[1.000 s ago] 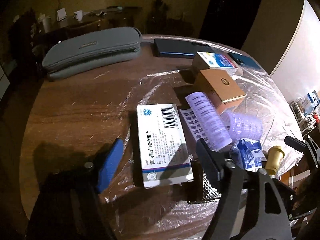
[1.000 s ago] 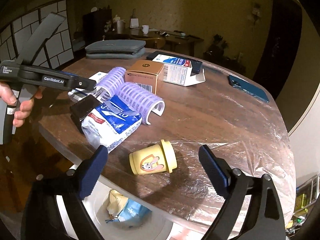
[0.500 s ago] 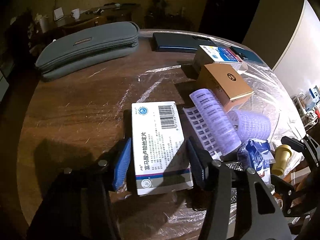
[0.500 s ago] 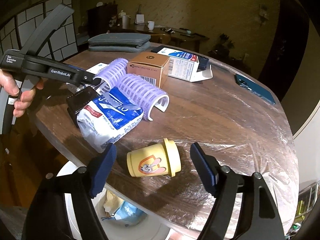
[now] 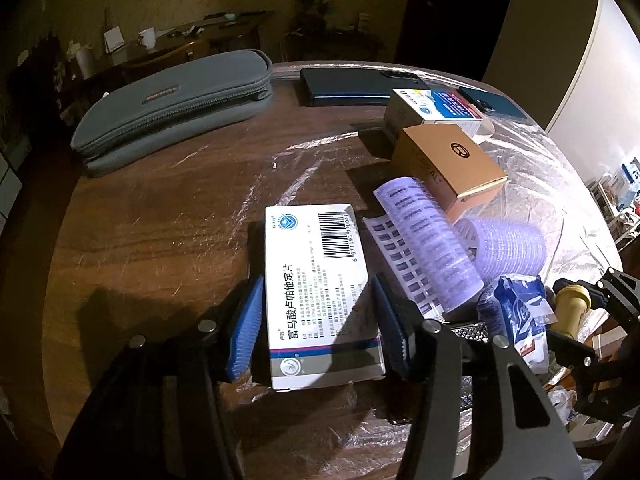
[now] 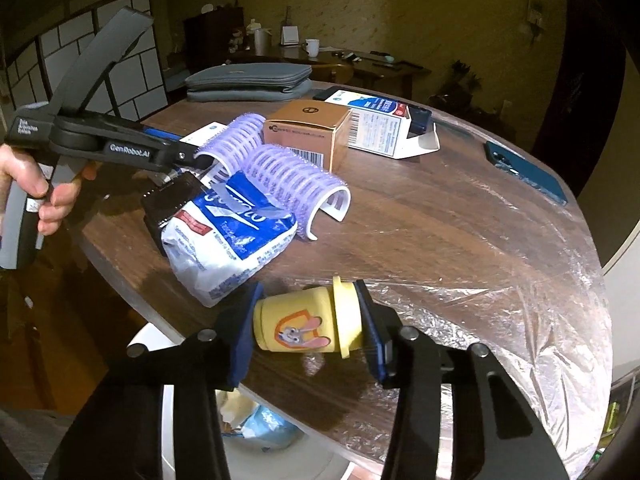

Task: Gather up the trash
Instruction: 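Grasp the yellow cup with the right tool while the left tool grasps the white medicine box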

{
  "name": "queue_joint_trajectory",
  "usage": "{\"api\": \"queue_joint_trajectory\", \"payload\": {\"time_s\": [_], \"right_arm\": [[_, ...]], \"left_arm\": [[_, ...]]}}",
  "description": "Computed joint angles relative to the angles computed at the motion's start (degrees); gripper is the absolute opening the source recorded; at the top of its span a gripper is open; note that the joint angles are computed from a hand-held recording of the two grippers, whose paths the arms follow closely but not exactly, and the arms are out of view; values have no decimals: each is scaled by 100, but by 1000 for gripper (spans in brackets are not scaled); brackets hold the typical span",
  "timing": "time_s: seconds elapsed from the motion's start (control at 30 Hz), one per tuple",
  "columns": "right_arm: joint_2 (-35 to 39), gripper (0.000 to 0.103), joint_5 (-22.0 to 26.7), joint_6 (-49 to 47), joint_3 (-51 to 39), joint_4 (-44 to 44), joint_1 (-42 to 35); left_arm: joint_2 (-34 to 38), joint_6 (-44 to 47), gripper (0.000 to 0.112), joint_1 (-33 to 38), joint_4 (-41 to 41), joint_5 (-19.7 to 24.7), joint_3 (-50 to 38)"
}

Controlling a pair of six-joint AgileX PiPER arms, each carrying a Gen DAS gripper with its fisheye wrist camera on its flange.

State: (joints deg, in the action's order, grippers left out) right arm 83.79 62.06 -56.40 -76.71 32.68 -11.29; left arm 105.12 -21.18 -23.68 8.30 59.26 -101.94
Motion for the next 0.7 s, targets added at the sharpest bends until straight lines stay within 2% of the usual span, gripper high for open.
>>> {"api": "queue_joint_trajectory", "payload": {"time_s": [0.7], "right_arm": [[202, 43, 196, 250, -362, 143, -159]], "left_arm": [[-364, -203, 54, 65, 39, -219, 388]]}}
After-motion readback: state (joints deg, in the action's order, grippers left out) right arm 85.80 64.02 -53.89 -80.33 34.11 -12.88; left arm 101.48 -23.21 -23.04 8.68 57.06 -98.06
